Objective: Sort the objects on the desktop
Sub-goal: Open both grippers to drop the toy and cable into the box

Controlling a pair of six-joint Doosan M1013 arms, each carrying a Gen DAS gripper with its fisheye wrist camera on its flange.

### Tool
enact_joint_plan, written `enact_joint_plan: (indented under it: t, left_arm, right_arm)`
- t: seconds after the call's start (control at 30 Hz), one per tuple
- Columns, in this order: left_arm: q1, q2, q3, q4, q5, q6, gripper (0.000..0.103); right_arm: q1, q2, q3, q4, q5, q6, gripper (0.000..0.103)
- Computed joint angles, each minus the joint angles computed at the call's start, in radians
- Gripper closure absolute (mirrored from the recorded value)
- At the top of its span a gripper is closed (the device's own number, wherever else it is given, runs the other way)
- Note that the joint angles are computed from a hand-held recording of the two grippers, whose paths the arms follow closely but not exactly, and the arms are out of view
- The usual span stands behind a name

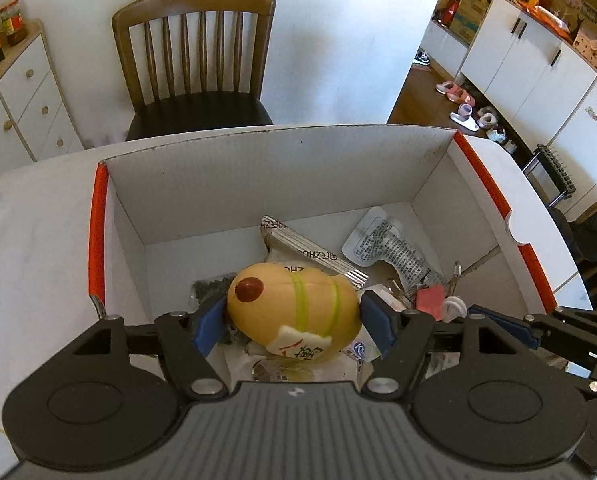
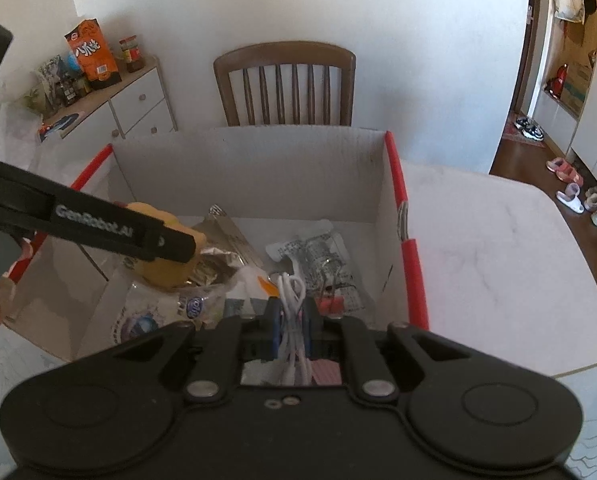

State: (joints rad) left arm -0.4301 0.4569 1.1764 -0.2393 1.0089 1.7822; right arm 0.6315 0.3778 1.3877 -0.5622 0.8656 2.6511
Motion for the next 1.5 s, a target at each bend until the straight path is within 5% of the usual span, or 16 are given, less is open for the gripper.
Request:
enact_joint_plan:
  t: [0.1, 0.63, 1.23, 1.4, 1.5]
  left_arm:
    - [0.001, -0.003, 0.005, 0.007, -0.002, -0.020, 0.022]
    - [0.025, -0.070, 0.065, -0.053, -0.071, 0.015, 0.021]
    - [0.024, -0.178, 0.185, -0.061, -0.153, 0.062, 0.020]
    - [0.022, -0.199, 0.216, -0.040, -0.177, 0.058, 0.003]
    - [0.018, -0.211, 0.231, -0.024, -0.196, 0.045, 0.002]
  right_arm:
    - [-0.002, -0.001, 0.005, 0.010, 0.001, 0.000, 0.090]
    - [0.010, -0.037, 0.028, -0.015, -0.052, 0.017, 0.073]
    - [0.043, -0.069, 0.048, -0.108, -0.068, 0.062, 0.038]
    - [0.054, -0.079, 0.058, -0.132, -0.073, 0.072, 0.029]
    - [0.060, -0.087, 0.066, -0.151, -0.075, 0.079, 0.024]
